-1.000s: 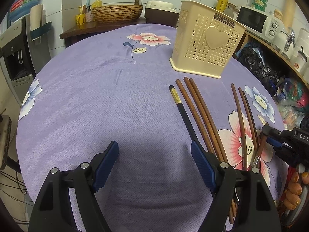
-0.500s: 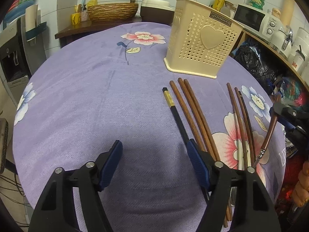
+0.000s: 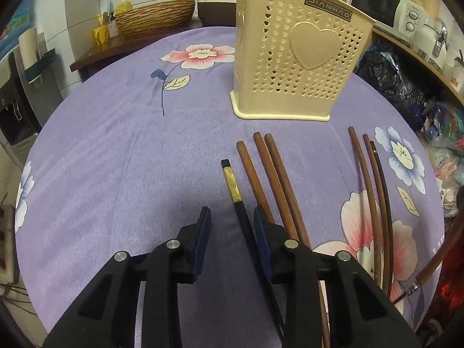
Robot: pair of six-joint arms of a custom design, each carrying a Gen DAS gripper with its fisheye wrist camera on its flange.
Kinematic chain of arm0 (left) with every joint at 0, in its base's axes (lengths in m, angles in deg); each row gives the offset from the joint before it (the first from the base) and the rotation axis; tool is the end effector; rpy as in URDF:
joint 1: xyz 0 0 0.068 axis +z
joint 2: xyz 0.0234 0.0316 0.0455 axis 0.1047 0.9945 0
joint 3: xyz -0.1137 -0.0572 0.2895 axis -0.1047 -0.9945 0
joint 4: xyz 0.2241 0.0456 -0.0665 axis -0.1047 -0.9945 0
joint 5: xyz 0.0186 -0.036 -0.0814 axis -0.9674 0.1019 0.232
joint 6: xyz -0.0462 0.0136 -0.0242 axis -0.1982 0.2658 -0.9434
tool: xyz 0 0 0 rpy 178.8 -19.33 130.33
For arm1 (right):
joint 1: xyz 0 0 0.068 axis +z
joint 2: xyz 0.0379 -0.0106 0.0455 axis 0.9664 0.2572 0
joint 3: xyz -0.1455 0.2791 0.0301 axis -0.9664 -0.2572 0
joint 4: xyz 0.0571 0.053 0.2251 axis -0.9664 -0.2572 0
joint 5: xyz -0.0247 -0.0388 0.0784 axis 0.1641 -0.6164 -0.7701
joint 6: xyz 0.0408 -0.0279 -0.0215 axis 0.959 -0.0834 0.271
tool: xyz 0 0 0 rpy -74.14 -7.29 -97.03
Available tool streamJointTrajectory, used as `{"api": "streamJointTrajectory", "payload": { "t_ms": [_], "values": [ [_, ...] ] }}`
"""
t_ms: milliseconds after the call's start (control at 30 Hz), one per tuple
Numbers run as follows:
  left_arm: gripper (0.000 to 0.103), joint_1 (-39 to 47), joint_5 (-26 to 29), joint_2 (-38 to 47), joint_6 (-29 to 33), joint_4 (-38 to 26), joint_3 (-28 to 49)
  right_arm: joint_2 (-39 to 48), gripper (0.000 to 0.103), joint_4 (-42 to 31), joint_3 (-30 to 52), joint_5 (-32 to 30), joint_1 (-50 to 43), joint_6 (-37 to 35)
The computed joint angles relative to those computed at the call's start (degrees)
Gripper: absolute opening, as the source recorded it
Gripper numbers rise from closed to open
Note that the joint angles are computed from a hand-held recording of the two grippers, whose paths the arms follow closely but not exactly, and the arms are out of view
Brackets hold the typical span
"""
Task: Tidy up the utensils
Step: 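Grasp the black gold-tipped chopstick with left gripper while right gripper holds the wooden spoon, then carry the wooden spoon and chopstick over the holder and lower them in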
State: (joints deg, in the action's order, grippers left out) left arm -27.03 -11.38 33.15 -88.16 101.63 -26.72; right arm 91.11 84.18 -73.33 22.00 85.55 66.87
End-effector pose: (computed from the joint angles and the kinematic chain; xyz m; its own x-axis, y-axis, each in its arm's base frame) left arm 0.1685 -0.0913 0.0990 -0.7436 -0.2905 -0.6022 -0.3072 0.9484 -0.0782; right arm 0.2194 0.0652 0.1478 -0.7053 -0.0501 -0.7071 -0.5682 0.6364 0.5217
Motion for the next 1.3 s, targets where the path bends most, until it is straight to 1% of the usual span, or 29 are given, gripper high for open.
{"api": "streamJointTrajectory", "payload": {
  "t_ms": [133,200,300,367,400,600,667,733,833,933,1033,1100,1133,1200,1267,1300],
  "values": [
    [0.029,0.34,-0.42,0.5,1.31,-2.49,2.05,-0.5,0.016,1.03,-0.92,0.36,0.35,-0.3],
    [0.026,0.88,-0.41,0.82,2.23,-3.84,3.31,-1.17,0.016,1.23,-1.31,0.68,0.71,-0.46],
    [0.021,2.77,0.56,0.97,3.97,-4.7,4.65,-2.85,0.016,1.17,-2.07,1.11,1.41,-0.82],
    [0.014,3.41,1.09,0.93,4.52,-5.1,5.21,-4.13,0.016,1.02,-2.57,1.78,2.05,-1.18],
    [0.012,3.46,1.0,0.99,4.6,-5.44,5.51,-4.85,0.016,1.03,-2.91,2.31,2.39,-1.39],
    [0.011,4.42,2.27,0.81,4.5,-2.76,4.21,-6.23,0.016,1.98,-4.07,2.99,3.1,-1.79],
    [0.01,5.22,3.58,0.32,4.36,-0.57,2.74,-6.9,0.016,1.62,-4.31,2.92,3.15,-2.39],
    [0.01,5.22,3.7,-0.37,3.84,0.78,1.54,-7.52,0.016,1.14,-4.41,2.63,3.07,-3.04],
    [0.01,4.26,2.76,-3.45,2.99,1.21,-0.43,-9.16,0.016,0.08,-4.71,1.9,2.98,-3.8],
    [0.009,2.74,1.38,-9.51,1.34,0.27,-3.15,-11.59,0.016,-2.04,-4.82,0.65,1.96,-5.32],
    [0.009,0.47,-0.81,-17.53,-0.97,-3.28,-5.08,-14.33,0.016,-2.41,-5.61,1.32,1.68,-5.73],
    [0.009,-1.51,-2.88,-22.78,-2.06,-7.32,-4.97,-15.63,0.016,-3.05,-5.51,1.35,1.55,-6.0],
    [0.009,-3.13,-4.44,-26.46,-2.87,-10.74,-4.48,-16.2,0.016,-3.39,-5.37,1.47,1.64,-6.05],
    [0.009,-5.44,-6.88,-31.35,-3.78,-15.46,-3.5,-17.06,0.016,-3.99,-5.01,1.82,1.82,-6.08],
    [0.008,-7.56,-9.73,-36.85,-4.32,-21.55,-1.58,-18.0,0.016,-4.75,-4.47,2.78,2.17,-6.16],
    [0.008,-8.16,-10.58,-38.58,-4.42,-23.27,-1.15,-18.48,0.016,-5.03,-4.25,3.47,2.57,-6.04]
  ]
}}
